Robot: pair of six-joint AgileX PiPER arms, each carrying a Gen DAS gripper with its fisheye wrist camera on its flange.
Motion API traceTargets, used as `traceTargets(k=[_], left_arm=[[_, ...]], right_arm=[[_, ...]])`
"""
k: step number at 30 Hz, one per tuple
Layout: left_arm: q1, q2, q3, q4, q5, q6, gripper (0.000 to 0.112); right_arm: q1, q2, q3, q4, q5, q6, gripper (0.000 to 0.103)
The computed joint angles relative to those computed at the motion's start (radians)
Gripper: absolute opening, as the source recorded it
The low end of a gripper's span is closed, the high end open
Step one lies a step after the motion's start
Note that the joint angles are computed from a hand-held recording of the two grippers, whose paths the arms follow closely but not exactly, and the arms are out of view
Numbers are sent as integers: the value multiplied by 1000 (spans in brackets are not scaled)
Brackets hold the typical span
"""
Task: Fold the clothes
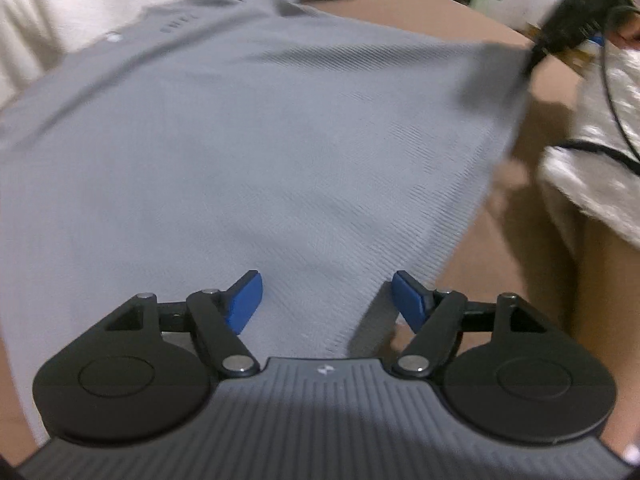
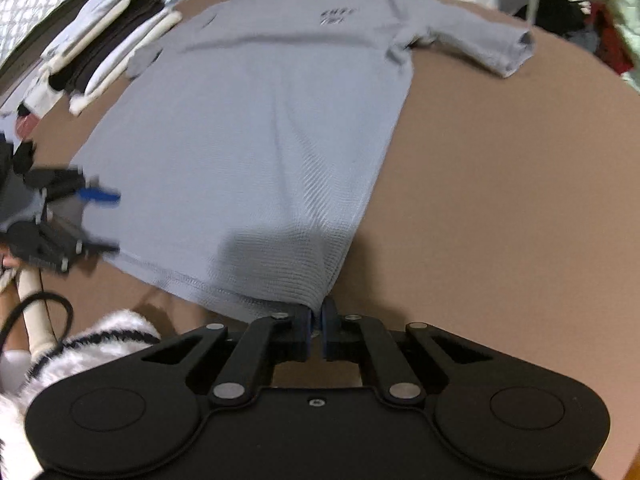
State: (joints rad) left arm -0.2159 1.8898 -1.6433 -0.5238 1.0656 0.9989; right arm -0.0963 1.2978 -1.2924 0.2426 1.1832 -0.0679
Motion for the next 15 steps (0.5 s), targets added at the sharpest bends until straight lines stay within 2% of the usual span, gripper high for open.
traceTargets(k=[4,6,8,10,11,12,13,14,15], left_arm=[[5,-9,18,-7,-27,-11,60],[2,-14,23,-3,-36,-21,61],[-2,-17,20,3,-26,-20,68],[-1,-13,14,5,-14,4,69],[-1,-12,15,5,-12,14,61],[1,-11,19,1,-16,23,48],[4,-7,14,-1,-10,19,13],[10,2,-4,-4,4,-10,3],[19,9,-23,-15,16,-45,3]], right_arm=[[53,-12,-36,-53,18,64,5],[71,-3,-36,-82,12,112,5],[74,-16,-25,-80,-6,133,5],[106,-31,-24,-113,-22,189,5],[122,-41,-24,-132,-24,215,5],[131,-52,-20,-140,-30,231,5],[142,-61,-18,-150,-35,248,5],[159,-62,-24,-170,-32,268,5],[175,-64,-28,-197,-23,290,5]])
